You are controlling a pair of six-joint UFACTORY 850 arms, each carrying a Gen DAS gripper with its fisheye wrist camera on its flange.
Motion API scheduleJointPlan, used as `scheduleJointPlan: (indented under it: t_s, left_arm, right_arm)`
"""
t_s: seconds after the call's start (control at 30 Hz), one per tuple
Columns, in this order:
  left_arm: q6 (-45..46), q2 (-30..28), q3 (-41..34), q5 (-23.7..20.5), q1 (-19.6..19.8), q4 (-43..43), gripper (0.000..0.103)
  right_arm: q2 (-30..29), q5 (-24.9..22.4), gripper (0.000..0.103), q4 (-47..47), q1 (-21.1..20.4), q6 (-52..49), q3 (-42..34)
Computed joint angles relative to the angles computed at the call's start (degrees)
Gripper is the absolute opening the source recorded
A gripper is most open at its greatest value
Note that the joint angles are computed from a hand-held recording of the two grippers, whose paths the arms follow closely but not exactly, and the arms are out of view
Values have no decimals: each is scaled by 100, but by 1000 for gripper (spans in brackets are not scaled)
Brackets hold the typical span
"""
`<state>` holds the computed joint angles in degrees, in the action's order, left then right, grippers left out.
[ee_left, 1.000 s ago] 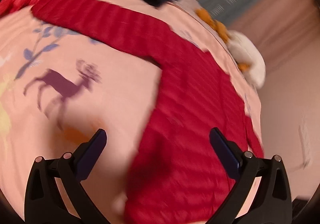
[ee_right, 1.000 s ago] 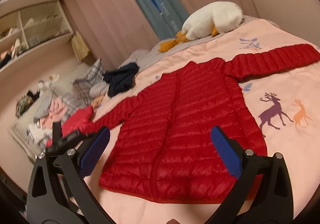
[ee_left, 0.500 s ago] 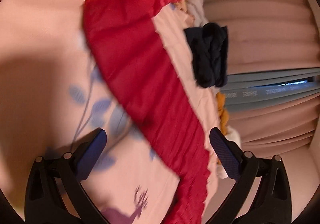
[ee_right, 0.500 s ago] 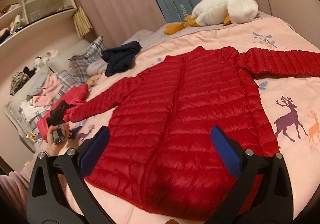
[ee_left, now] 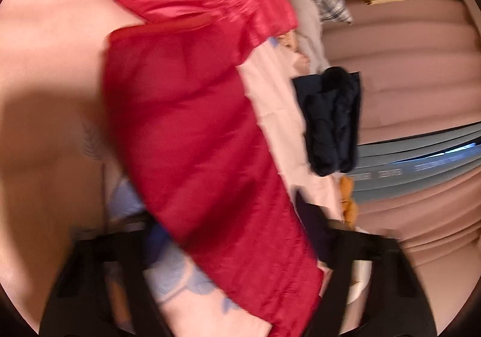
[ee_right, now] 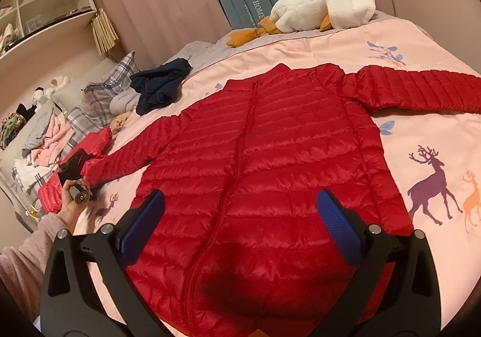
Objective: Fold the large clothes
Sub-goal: 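Grasp the red jacket's sleeve cuff with the left tool and lift it, then fold the held sleeve across the jacket body with the left tool, then release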
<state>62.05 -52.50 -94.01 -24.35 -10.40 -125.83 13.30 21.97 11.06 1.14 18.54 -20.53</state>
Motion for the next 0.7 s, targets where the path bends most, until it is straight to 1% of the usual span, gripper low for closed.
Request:
scheduleJointPlan:
  t_s: [0.03,0.07,0.13,0.17,0.23,0.37,0.4,0.47,0.57,0.63,0.67,0.7]
  left_arm:
    - [-251,-64,-33,-31,25,180,32]
    - [-289,-90,-11,-37,49,201,21]
    - [-131,-52,111,-97,78,76,16]
    - [-96,-23,131,-39,70,120,14]
    - [81,92,149,223,13,235,9]
    - [1076,473,161,607,-206,93,6]
    - [1521,646,150,761,-336,69,6]
    - [2248,863,166,879,-516,-157,6]
    - [3473,1226,244,902,-914,-525,6]
    - [3817,1355,216,915,-1220,-390,6]
    - [3824,1377,188,912,-1355,-238,6]
    - [3630,1388,152,872,-1510,128,6]
  right_arm:
    - [24,2,101,62,6,-68,13]
    - [45,6,101,110,12,-120,29]
    - [80,-3,101,258,16,-259,52]
    - [98,-13,101,292,14,-286,66]
    - [134,-32,101,288,-6,-267,92]
    - [245,-24,101,378,-2,-304,159]
    - [271,-19,101,371,0,-297,177]
    - [322,-7,101,357,7,-281,214]
    - [406,2,101,284,-7,-172,292]
    - [478,0,101,198,-50,-40,357]
    - [515,-7,101,134,-76,44,385]
    - [565,-12,101,62,-108,143,425]
